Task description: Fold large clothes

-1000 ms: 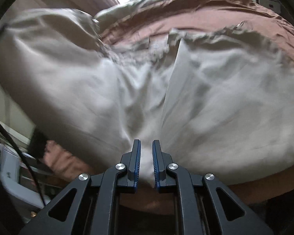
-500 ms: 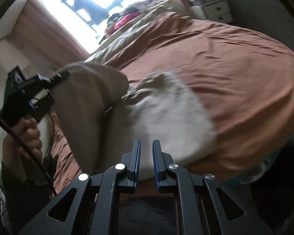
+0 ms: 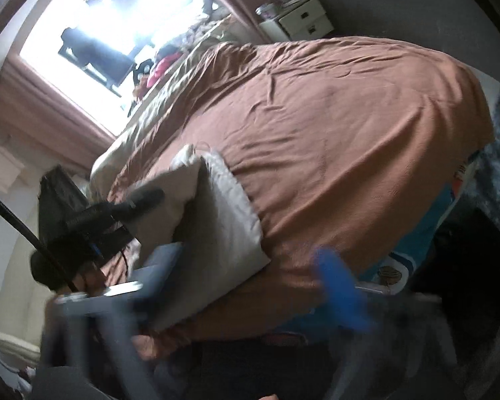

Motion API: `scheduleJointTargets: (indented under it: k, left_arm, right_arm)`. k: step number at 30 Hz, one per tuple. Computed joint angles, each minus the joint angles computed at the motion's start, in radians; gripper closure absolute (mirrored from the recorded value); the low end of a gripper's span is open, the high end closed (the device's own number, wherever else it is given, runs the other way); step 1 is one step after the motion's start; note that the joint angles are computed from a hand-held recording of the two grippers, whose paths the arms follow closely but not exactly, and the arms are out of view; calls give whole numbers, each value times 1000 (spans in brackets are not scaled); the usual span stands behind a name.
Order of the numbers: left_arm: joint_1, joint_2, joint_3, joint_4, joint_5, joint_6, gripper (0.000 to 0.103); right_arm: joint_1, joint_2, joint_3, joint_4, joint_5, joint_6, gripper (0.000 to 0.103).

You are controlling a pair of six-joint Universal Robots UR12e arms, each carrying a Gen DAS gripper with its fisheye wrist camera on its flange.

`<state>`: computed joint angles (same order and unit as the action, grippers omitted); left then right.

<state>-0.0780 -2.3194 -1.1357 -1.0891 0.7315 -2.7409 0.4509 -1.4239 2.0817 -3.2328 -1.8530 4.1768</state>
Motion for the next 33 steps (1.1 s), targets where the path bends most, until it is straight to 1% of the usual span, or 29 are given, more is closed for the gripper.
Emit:
scheduleJointTargets:
  k: [1, 2, 3, 4, 5, 6, 7, 9, 13, 14, 16, 17, 19, 20, 22, 23, 26, 28, 30, 32, 33]
  left_arm:
    - [-2, 4, 0, -22, 13, 25, 81]
    - [-2, 7, 2, -52, 19, 51, 75]
    - [0, 5, 12, -88, 14, 76, 65]
    - [7, 7, 17, -113, -6, 98, 60]
    - [13, 11, 17, -111, -15, 107, 55]
    - [18, 21, 4, -84, -13, 104, 41]
    - [25, 31, -10, -43, -12, 95, 32]
    - [40, 43, -26, 11, -17, 80, 30]
    - [67, 48, -21, 45, 4, 50, 30]
    - [74, 49, -23, 63, 23, 39, 30]
    - [84, 46, -24, 101, 53, 9, 30]
    - [93, 46, -28, 117, 62, -6, 30]
    - [110, 47, -42, 164, 94, -48, 30]
    - [117, 48, -49, 186, 113, -65, 30]
    - [130, 47, -63, 227, 157, -97, 30]
    - [137, 48, -71, 243, 185, -111, 30]
    - [157, 44, -93, 284, 250, -162, 30]
    - [169, 41, -107, 304, 276, -200, 30]
    - [182, 36, -118, 306, 285, -232, 30]
    - [190, 26, -119, 278, 283, -246, 30]
    - [193, 24, -120, 261, 284, -243, 30]
  right_arm:
    - [-3, 13, -12, -4, 6, -3, 3]
    - [-4, 15, -13, -7, 15, -3, 3]
    - [-8, 21, -14, -14, 33, -4, 3]
    - [-11, 23, -13, -22, 45, -3, 3]
    - [-14, 24, -11, -30, 55, -4, 3]
    - [-16, 25, -10, -34, 58, -9, 3]
    - [-16, 30, -14, -33, 56, -16, 3]
    - [-21, 47, -28, -38, 75, -40, 3]
    - [-40, 86, -65, -52, 136, -88, 3]
    - [-45, 95, -73, -54, 150, -96, 3]
    - [-55, 115, -90, -62, 187, -111, 8]
    - [-59, 124, -101, -51, 200, -115, 11]
    - [-70, 142, -121, -24, 239, -117, 22]
    - [-77, 152, -130, -13, 259, -116, 24]
    - [-88, 170, -149, 12, 286, -114, 35]
    - [-98, 183, -160, 24, 311, -117, 37]
    - [-109, 208, -188, 52, 339, -134, 47]
    - [-113, 216, -205, 78, 349, -142, 58]
    - [-114, 225, -223, 105, 345, -154, 64]
    - [-115, 231, -240, 126, 337, -178, 72]
    - [-116, 231, -246, 139, 333, -191, 82]
